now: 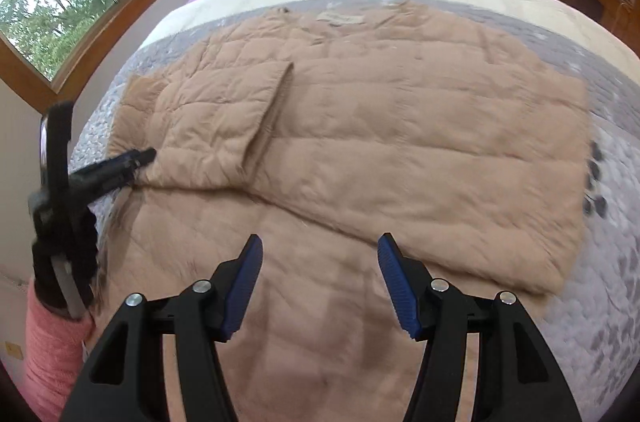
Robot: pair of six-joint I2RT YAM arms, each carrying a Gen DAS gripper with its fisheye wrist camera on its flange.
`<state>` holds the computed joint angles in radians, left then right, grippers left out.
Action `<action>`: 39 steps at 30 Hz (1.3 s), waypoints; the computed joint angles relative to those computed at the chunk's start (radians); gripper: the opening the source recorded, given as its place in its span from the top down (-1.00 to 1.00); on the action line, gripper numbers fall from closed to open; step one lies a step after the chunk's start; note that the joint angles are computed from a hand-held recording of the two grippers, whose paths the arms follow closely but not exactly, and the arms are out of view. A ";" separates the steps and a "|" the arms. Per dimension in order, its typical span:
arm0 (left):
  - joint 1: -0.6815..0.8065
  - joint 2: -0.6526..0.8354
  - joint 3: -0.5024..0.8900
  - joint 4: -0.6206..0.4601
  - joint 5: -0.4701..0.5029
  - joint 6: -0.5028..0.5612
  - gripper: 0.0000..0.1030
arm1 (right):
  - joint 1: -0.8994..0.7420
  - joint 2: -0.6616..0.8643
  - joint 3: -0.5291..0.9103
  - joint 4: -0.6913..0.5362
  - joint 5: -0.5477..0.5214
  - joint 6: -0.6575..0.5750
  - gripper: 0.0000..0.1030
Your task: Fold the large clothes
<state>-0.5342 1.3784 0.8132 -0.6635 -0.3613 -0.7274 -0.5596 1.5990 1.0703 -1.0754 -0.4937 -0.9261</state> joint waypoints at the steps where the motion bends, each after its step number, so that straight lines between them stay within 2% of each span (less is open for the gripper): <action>1: -0.008 0.007 -0.007 0.014 -0.009 0.003 0.25 | 0.036 0.010 0.008 0.002 -0.004 0.038 -0.17; 4: -0.004 -0.008 -0.030 0.044 -0.004 0.016 0.27 | 0.112 0.031 0.035 0.006 -0.026 0.123 -0.17; 7: 0.032 -0.074 -0.077 0.057 0.041 0.037 0.27 | 0.208 0.039 0.036 0.058 -0.017 0.220 -0.17; 9: 0.037 -0.092 -0.086 0.058 0.058 0.036 0.27 | 0.276 0.072 0.035 0.094 -0.006 0.288 -0.07; 14: 0.073 -0.178 -0.107 0.044 0.126 0.056 0.28 | 0.362 0.104 0.006 0.142 -0.012 0.335 0.76; 16: 0.077 -0.252 -0.113 0.023 0.154 0.056 0.28 | 0.340 0.100 0.016 0.118 -0.039 0.300 0.82; 20: 0.108 -0.413 -0.088 -0.039 0.128 0.055 0.28 | 0.234 0.070 0.083 0.016 -0.094 0.206 0.83; 24: 0.132 -0.421 -0.049 -0.059 0.108 0.058 0.28 | 0.106 0.052 0.162 -0.086 -0.127 0.096 0.84; 28: 0.120 -0.332 -0.037 -0.005 0.115 0.057 0.31 | 0.003 0.025 0.195 -0.056 -0.111 0.064 0.84; 35: 0.040 -0.135 -0.011 0.089 0.079 0.043 0.34 | -0.128 0.163 0.295 -0.052 -0.098 0.037 0.84; 39: 0.052 -0.030 -0.001 0.128 0.101 0.049 0.34 | -0.122 0.224 0.267 0.015 -0.054 0.069 0.84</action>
<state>-0.4825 1.3486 0.8127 -0.5360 -0.2607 -0.6787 -0.6816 1.8231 1.3376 -1.0605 -0.5477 -0.8571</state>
